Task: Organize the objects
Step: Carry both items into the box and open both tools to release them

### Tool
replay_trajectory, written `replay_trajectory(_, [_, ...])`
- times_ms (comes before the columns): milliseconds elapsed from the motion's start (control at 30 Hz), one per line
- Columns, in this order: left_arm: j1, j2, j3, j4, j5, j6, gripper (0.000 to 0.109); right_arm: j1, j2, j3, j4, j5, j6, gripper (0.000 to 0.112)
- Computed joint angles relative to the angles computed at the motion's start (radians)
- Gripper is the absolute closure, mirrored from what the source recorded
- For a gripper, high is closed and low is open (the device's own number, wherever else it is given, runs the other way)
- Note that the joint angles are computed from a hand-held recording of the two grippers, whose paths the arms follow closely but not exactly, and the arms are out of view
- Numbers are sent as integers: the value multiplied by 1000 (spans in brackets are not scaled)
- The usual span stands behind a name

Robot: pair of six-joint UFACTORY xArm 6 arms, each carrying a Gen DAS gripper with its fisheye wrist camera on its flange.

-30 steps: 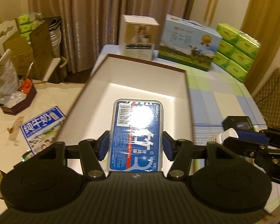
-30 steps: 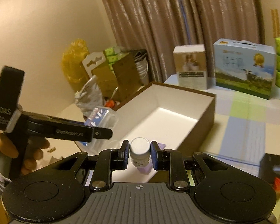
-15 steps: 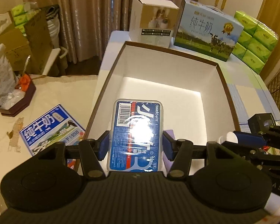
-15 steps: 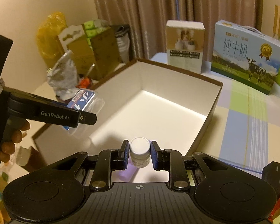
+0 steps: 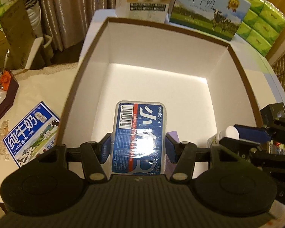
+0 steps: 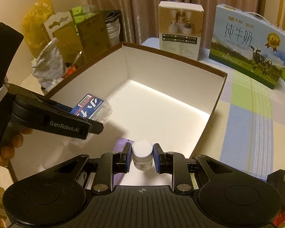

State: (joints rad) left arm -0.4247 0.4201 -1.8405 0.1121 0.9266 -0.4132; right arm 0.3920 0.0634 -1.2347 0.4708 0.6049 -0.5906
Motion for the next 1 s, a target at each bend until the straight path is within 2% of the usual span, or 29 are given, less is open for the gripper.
replay_trajectory(267, [10, 82, -107, -44, 67, 67, 56, 6, 40, -32, -61, -35, 24, 91])
replay_trajectory(333, [7, 83, -108, -30, 61, 70, 47, 6, 39, -32, -63, -36, 17, 90])
replay_trajectory(367, [6, 75, -94, -30, 46, 75, 46, 6, 37, -30, -59, -37, 16, 88])
replay_trajectory(433, [6, 63, -81, -39, 36, 84, 42, 8, 29, -21, -42, -46, 0, 69])
replay_trajectory(500, [3, 54, -74, -36, 39, 86, 41, 11, 15, -6, -28, -59, -14, 62])
replay_trajectory(800, [-8, -27, 10, -26, 21, 73, 39, 9, -56, 55, 35, -55, -43, 51])
replay_trajectory(1000, [-17, -98, 81, 5, -5, 44, 32, 5, -112, 92, 70, -39, -55, 43])
